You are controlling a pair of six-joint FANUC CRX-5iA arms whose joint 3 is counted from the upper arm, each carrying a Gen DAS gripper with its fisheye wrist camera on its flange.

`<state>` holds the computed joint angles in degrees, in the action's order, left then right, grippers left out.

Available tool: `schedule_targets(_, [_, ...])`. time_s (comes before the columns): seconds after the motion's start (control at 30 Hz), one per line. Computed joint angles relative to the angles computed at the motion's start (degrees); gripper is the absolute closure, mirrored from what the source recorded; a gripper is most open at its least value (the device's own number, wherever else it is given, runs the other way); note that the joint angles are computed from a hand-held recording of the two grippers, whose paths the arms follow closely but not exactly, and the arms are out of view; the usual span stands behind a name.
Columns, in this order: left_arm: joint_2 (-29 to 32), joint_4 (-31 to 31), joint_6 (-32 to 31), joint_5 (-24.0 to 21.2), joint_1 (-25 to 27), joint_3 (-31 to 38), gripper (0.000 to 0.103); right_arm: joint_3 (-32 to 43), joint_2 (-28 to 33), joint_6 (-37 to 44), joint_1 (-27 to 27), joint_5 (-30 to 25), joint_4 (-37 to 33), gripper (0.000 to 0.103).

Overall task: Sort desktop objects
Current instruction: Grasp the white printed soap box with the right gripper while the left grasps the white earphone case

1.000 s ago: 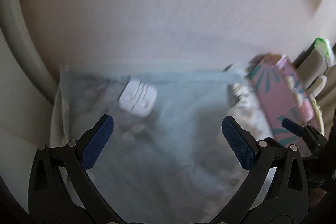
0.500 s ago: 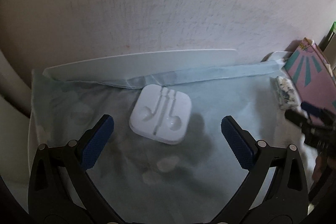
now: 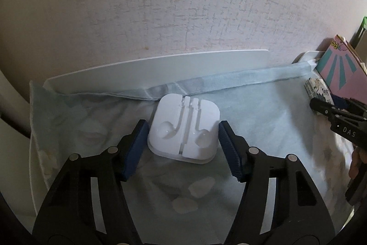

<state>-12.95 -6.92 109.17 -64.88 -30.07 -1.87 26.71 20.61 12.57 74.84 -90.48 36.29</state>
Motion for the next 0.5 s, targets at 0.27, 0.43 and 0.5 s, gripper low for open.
schedule_targets(0.27, [-1.0, -0.1, 2.2, -3.8, -0.5, 3.2, 0.043, 3.8, -1.4, 4.1, 1.0, 0.8, -3.6, 0.057])
schedule_targets(0.43, [-0.8, 3.6, 2.1, -7.8, -0.5, 7.6, 0.043, 6.8, -2.9, 7.1, 2.4, 0.9, -5.1, 0.057])
schedule_targets(0.5, [0.5, 4.0, 1.9, -9.0, -2.1, 10.8, 0.043, 8.1, -3.5, 7.3, 3.0, 0.0, -4.8, 0.057])
